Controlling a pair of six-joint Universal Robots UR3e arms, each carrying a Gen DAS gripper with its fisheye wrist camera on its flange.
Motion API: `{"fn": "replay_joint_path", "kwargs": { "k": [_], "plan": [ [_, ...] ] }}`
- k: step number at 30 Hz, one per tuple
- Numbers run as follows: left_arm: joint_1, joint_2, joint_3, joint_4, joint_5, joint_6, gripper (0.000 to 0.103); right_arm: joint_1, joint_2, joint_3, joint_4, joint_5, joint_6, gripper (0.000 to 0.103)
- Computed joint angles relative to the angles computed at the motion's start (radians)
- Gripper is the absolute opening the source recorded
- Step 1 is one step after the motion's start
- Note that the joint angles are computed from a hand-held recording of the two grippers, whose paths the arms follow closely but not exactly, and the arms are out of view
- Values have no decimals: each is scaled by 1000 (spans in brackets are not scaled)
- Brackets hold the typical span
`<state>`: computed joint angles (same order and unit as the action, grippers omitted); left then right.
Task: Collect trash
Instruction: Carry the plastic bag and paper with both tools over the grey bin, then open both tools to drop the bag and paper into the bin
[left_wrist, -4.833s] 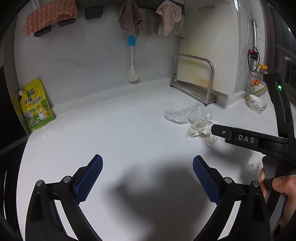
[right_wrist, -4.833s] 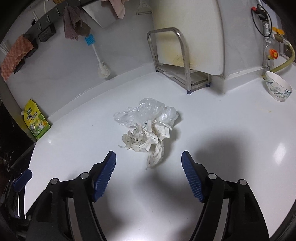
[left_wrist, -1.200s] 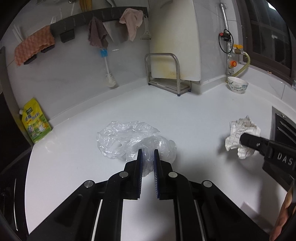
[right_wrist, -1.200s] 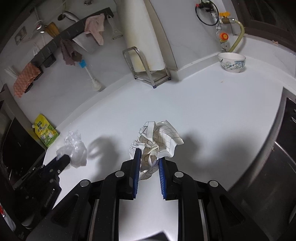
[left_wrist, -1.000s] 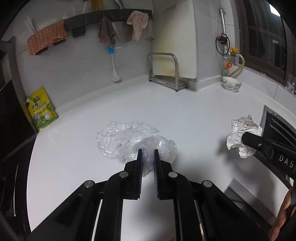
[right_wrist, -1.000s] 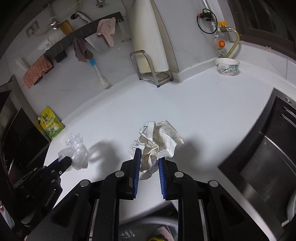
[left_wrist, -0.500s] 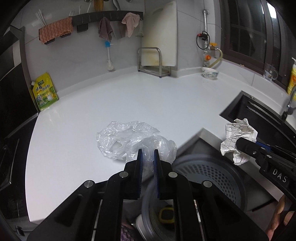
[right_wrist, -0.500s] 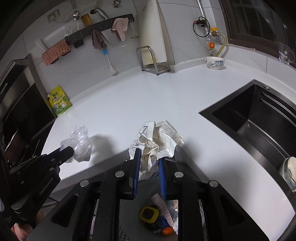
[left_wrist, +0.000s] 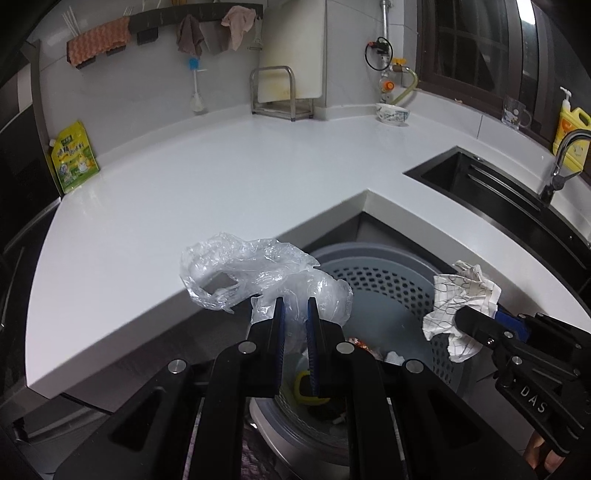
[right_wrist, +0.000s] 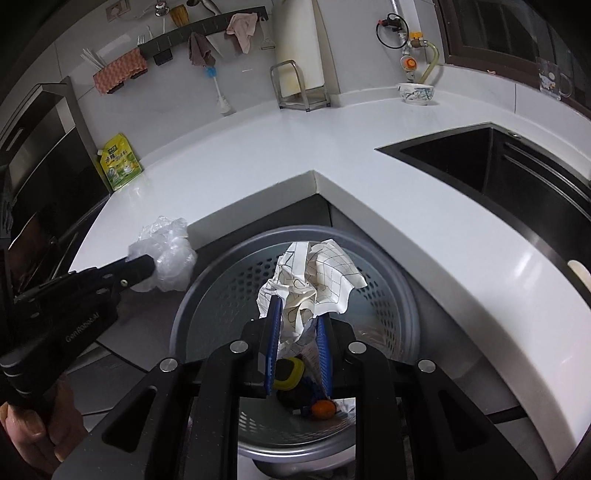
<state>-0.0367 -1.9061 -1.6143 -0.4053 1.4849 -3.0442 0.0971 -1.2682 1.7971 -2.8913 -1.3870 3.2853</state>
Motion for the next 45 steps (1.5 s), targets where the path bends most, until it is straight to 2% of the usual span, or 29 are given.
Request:
{"fn": "replay_joint_path", "kwargs": {
  "k": [8, 14, 16, 17, 18, 19, 30, 45],
  "plan": [
    [-19, -40, -8, 17, 10, -13, 12, 3, 43, -11, 0, -8, -2, 19],
    [-20, -69, 9, 10, 14, -18, 18, -1, 90, -40, 23, -2, 2, 22],
    [-18, -72, 10, 11, 18, -24, 35, -1, 93, -36, 14, -9, 7, 28],
    [-19, -72, 10, 13, 23, -27, 42, -2, 93, -32, 10, -10, 8, 35],
    [-19, -70, 5, 23, 28, -31, 59, -3, 94, -33, 10, -11, 9, 39],
    [-16, -65, -7, 40, 29, -36, 65, -3, 95, -34, 11, -12, 9, 46],
    [-15, -57, -11, 33, 50, -44, 69, -12, 87, -14, -5, -20, 15, 48],
    [-14, -37, -30, 53, 76, -51, 85, -4, 86, -14, -6, -25, 18, 50]
  ]
}}
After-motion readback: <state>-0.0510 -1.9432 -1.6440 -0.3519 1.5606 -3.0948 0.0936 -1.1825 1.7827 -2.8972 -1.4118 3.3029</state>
